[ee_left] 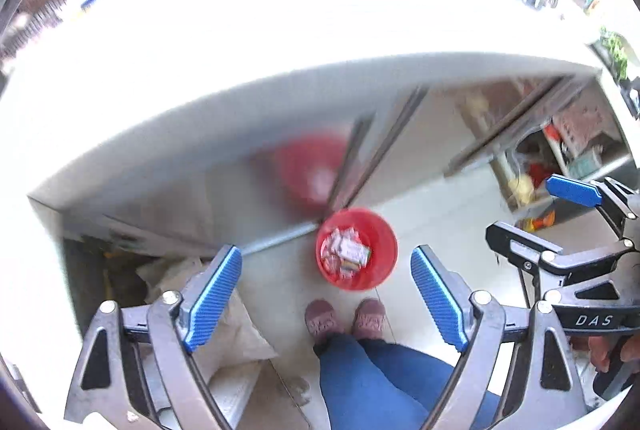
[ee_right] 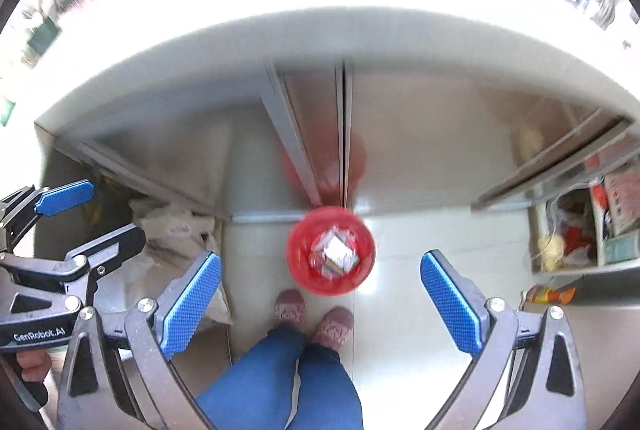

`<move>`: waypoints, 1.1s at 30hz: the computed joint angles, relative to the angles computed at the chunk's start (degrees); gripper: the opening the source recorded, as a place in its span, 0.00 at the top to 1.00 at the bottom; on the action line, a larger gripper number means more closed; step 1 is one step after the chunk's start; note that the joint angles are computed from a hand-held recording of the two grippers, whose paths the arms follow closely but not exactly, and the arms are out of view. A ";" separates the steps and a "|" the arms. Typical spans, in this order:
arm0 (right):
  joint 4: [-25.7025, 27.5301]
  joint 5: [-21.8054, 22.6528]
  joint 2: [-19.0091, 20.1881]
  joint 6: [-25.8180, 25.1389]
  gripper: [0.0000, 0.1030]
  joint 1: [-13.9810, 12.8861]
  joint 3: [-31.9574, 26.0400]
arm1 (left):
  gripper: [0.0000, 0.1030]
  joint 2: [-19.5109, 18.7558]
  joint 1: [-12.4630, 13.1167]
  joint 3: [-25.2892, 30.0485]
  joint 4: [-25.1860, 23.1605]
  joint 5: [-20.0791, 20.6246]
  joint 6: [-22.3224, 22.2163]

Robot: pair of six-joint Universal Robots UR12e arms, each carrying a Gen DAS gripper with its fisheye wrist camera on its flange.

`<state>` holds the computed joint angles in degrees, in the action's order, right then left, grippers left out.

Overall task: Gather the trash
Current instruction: 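Raise both grippers back up to the counter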

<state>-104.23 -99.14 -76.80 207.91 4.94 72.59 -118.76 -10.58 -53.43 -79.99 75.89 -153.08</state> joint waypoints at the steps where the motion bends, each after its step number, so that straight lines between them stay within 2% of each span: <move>1: -1.12 -1.84 -0.05 -0.06 0.01 0.48 -0.36 | 0.17 0.19 0.01 0.68 0.34 -0.25 -0.53; 5: -3.74 -4.63 -0.57 -1.18 0.01 0.52 -2.00 | 0.17 1.20 -0.38 2.41 2.43 0.74 -1.10; 10: -5.26 -3.36 -0.55 -3.39 0.01 -0.10 -4.61 | 0.17 2.91 -0.37 2.30 7.27 0.05 -3.55; 16: -6.79 -3.07 0.36 -8.22 0.01 -0.27 -7.76 | 0.15 3.02 0.05 4.32 9.59 -0.05 -6.78; 18: -7.21 -2.41 1.08 -9.78 0.01 -0.51 -9.24 | 0.12 2.96 0.16 4.85 10.97 0.92 -7.72; 26: -6.52 0.98 5.89 -14.11 0.01 -0.76 -16.78 | 0.09 -0.57 0.47 11.92 12.44 6.74 -12.58; 29: -6.82 1.89 8.64 -16.73 0.01 -0.63 -20.65 | 0.08 -3.07 1.17 16.25 11.03 7.06 -14.14; 33: -4.32 3.03 13.97 -19.60 0.01 -0.26 -28.65 | 0.00 -7.57 2.31 23.99 7.21 7.04 -16.81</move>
<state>-108.55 -96.11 -62.83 188.31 4.68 43.94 -126.33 -8.26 -29.44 -72.78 82.93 -169.89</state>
